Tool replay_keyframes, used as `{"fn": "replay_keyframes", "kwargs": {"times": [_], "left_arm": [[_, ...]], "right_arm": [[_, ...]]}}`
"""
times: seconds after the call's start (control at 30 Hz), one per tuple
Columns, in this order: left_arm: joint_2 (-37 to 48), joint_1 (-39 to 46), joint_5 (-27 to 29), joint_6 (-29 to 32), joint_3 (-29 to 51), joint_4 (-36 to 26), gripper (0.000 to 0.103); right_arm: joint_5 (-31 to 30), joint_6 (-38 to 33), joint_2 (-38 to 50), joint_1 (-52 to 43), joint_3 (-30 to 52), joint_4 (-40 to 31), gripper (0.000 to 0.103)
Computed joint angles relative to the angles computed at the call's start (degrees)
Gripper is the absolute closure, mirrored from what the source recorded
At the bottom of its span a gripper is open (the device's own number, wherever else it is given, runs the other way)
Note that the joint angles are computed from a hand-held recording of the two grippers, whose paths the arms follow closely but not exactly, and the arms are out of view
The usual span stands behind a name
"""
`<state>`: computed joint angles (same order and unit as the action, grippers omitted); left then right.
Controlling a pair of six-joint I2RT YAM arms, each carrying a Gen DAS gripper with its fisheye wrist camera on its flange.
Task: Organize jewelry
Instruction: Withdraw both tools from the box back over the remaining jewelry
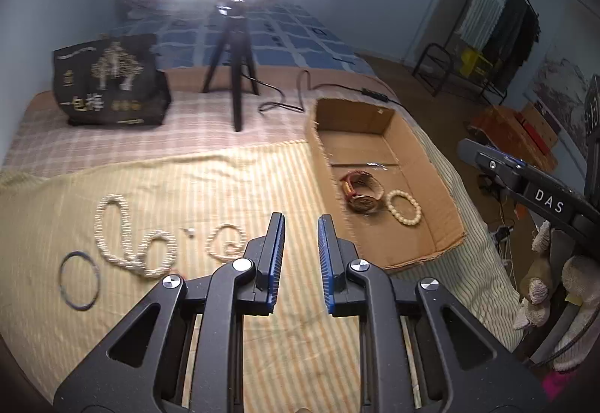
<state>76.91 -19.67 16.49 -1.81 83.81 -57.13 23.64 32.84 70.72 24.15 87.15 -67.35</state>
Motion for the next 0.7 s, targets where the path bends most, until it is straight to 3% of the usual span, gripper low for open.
{"fn": "replay_keyframes", "kwargs": {"times": [0.37,0.53,0.7], "left_arm": [[-0.31,17.13,6.64,8.74,3.32,-5.41,0.087],[-0.14,24.39,10.15,13.51,3.76,-6.57,0.063],[0.70,30.82,12.11,19.65,4.02,-9.10,0.062]], "right_arm": [[1.98,2.11,5.50,7.13,4.03,-0.78,0.048],[2.77,2.76,7.48,10.15,4.42,-0.50,0.048],[1.18,2.93,8.83,13.27,3.19,1.61,0.048]]}}
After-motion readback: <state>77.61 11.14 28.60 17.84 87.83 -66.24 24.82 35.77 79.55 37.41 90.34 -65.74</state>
